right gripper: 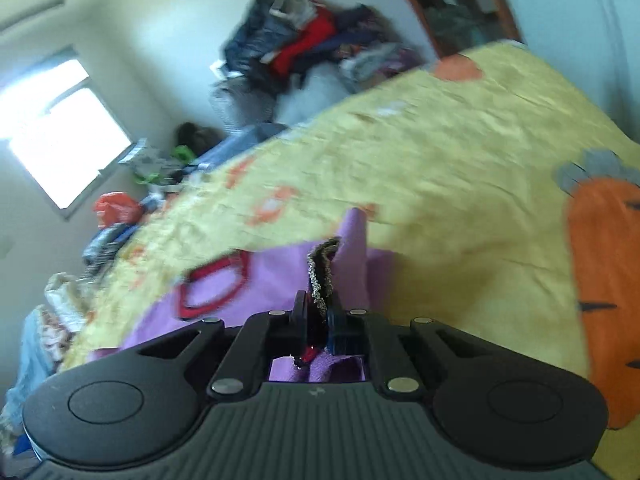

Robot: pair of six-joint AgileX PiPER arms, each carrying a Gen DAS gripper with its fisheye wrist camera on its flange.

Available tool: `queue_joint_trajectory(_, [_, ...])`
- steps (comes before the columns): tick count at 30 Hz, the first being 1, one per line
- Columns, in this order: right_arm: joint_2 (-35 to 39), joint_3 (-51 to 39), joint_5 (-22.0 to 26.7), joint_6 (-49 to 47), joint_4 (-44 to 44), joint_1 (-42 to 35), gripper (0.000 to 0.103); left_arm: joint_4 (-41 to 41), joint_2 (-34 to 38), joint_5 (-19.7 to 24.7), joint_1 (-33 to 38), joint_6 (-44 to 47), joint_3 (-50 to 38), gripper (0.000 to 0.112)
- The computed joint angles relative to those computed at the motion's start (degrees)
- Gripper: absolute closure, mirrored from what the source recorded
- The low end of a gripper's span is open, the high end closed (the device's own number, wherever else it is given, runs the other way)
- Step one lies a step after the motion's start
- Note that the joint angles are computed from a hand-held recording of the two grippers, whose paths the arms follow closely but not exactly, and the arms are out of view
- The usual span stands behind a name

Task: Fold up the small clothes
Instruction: 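Fold the held sleeve across the sweater body with the right gripper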

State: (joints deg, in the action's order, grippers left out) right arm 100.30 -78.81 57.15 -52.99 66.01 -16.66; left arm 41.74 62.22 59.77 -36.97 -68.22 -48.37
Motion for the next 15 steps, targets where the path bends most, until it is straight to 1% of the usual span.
queue_joint_trajectory(2, [-1.57, -1.17, -0.01, 0.89, 0.27, 1.97, 0.095, 0.2, -1.16, 0.43, 1.62, 0.86, 0.15, 0.009])
queue_joint_trajectory(3, [-2.54, -1.73, -1.85, 1.36, -0.96, 3.56, 0.095, -0.19, -1.81, -0.01, 3.08, 1.81, 0.34, 0.009])
queue_joint_trajectory(4, [-3.46, -2.01, -5.22, 1.89, -3.17, 5.43, 0.095, -1.02, -2.27, -0.44, 4.73, 3.1, 0.44, 0.009])
queue_joint_trajectory(5, [-4.47, -2.08, -9.78, 2.01, -6.81, 7.78, 0.095, -2.15, -2.54, -0.67, 6.5, 4.57, 0.28, 0.009])
queue_joint_trajectory(6, [-5.49, -1.7, -15.51, 3.24, -12.34, 10.51, 0.095, -3.13, -2.84, -0.88, 8.04, 5.58, 0.21, 0.009])
queue_joint_trajectory(7, [-5.92, -1.35, -19.77, 4.19, -17.19, 12.29, 0.095, -3.95, -3.51, -1.4, 9.37, 6.42, 0.44, 0.009])
queue_joint_trajectory(8, [-5.68, -1.29, -21.75, 4.57, -19.74, 12.75, 0.095, -4.6, -4.29, -1.95, 10.39, 7.11, 0.76, 0.009])
queue_joint_trajectory(9, [-4.93, -1.88, -21.43, 4.6, -20.0, 11.92, 0.095, -4.9, -4.99, -2.24, 10.97, 7.55, 1.04, 0.009])
queue_joint_trajectory(10, [-3.44, -3.13, -18.82, 4.77, -17.97, 10.2, 0.096, -4.75, -5.41, -2.25, 11.08, 7.6, 1.17, 0.009])
queue_joint_trajectory(11, [-1.51, -4.98, -13.92, 4.58, -14.29, 7.3, 0.101, -4.44, -5.64, -2.19, 11.01, 7.51, 1.25, 0.009])
queue_joint_trajectory(12, [-0.2, -6.11, -11.31, 4.82, -12.89, 5.82, 0.101, -4.33, -5.54, -2.05, 10.97, 7.53, 1.17, 0.009])
queue_joint_trajectory(14, [1.11, -6.93, -8.2, 4.41, -11.13, 3.71, 0.101, -4.85, -5.23, -2.42, 11.27, 8.03, 1.03, 0.009])
queue_joint_trajectory(15, [2.03, -7.22, -5.65, 4.28, -8.83, 2.15, 0.101, -5.02, -5.28, -2.84, 11.39, 8.26, 1.26, 0.009])
